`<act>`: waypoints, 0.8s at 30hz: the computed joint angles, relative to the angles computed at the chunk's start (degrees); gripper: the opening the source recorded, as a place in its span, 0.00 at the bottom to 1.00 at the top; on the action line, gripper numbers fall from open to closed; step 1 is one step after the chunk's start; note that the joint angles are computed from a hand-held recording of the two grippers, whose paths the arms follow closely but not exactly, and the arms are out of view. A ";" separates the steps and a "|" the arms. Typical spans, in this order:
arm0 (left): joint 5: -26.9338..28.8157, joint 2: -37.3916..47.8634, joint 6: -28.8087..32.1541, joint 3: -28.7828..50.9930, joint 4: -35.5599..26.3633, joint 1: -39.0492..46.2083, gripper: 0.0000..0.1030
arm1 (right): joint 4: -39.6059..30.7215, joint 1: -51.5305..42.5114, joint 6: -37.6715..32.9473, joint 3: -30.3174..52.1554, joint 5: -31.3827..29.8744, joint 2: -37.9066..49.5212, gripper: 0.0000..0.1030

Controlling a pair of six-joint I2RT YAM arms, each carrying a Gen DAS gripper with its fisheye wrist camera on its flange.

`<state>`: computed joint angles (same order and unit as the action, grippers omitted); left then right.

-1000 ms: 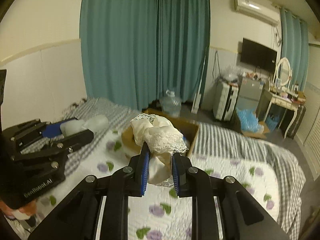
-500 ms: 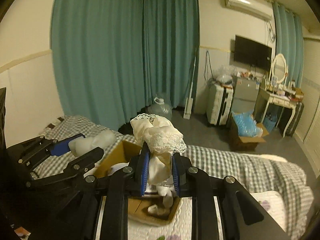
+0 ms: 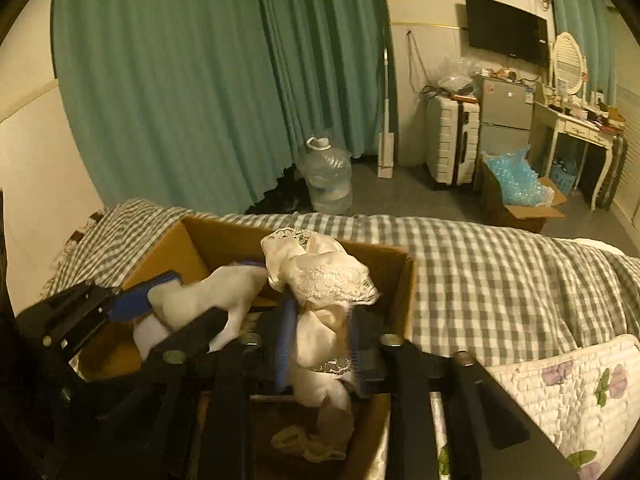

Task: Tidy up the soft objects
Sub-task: 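Carry the lace cloth and sock over the box and release both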

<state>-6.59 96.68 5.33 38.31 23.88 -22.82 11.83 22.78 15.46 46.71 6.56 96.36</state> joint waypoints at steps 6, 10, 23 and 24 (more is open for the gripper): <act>-4.11 -5.50 0.75 -3.33 1.59 -0.68 0.72 | -1.69 -0.25 4.25 -2.73 0.32 -7.37 0.71; -4.59 -18.47 -1.57 -4.52 -8.28 0.51 0.72 | -10.51 3.14 4.86 -3.21 5.76 -18.16 0.72; -2.87 -71.50 -5.48 11.63 -53.56 7.61 0.95 | -68.30 54.43 22.65 31.81 64.16 -37.35 1.00; 2.59 -72.60 -5.48 13.93 -55.66 12.85 0.95 | -77.12 58.75 29.70 36.98 68.14 -34.43 1.00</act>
<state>-4.00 24.08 -0.15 52.24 -31.78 -9.97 -65.29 81.53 45.15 83.69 74.70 61.94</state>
